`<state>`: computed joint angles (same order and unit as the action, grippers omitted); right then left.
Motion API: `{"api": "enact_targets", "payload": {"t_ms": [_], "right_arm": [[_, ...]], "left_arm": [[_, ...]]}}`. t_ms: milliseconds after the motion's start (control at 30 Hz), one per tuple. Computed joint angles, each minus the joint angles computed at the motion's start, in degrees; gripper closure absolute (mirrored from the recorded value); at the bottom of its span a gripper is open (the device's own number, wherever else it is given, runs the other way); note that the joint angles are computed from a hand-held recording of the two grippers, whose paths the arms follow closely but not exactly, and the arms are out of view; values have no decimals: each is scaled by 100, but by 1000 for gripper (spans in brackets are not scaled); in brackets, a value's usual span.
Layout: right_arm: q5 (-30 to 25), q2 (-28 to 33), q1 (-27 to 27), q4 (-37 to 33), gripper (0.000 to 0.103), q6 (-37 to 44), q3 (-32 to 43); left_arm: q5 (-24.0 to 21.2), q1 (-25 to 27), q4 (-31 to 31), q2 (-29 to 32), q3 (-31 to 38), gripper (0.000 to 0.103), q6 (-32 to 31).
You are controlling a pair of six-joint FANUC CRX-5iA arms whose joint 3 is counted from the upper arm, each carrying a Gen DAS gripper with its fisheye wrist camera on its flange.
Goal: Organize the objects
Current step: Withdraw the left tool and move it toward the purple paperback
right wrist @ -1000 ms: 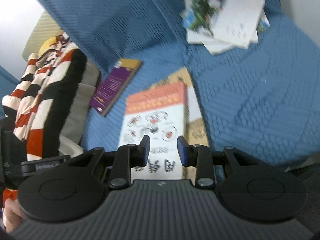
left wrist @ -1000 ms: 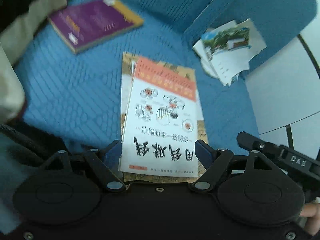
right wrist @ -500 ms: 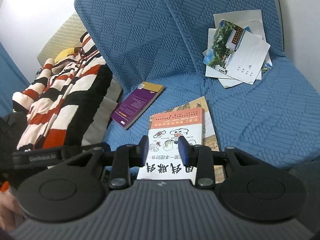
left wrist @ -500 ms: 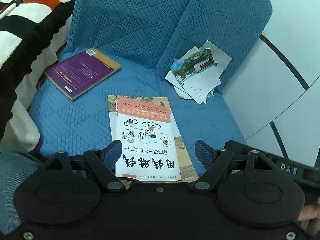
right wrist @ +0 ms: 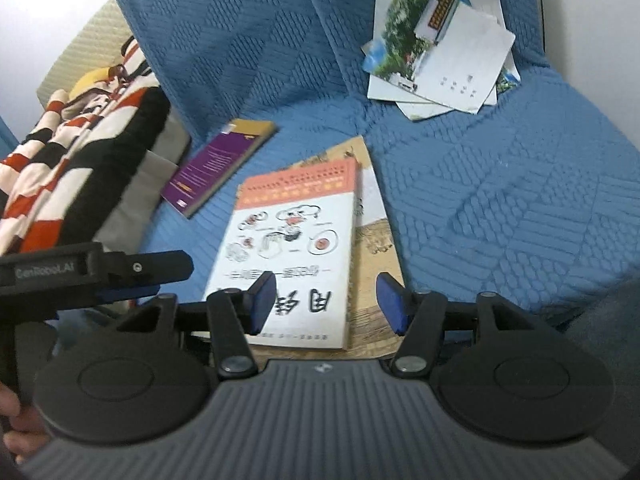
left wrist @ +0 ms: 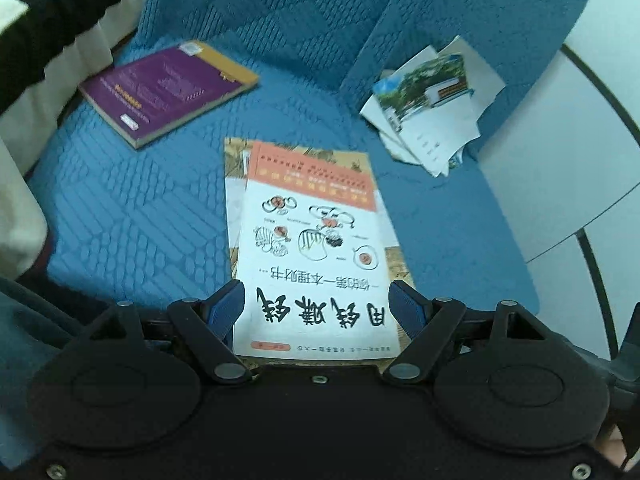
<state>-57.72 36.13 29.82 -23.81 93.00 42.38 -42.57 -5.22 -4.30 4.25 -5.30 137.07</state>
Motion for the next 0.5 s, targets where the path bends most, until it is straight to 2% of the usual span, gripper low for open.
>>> {"api": "enact_targets", "payload": {"t_ms": [167,400,500], "right_arm": [[-139,301,24,4,44,51,260],[-244,619,30,-19,45,57,613],[-100,602,83,57,45,111,531]], "left_arm": [[-236,98,-24,222,91,26,31],[-90,291,304,279,-163,29,-83],[-20,332,497,307,-244,34,-221]]}}
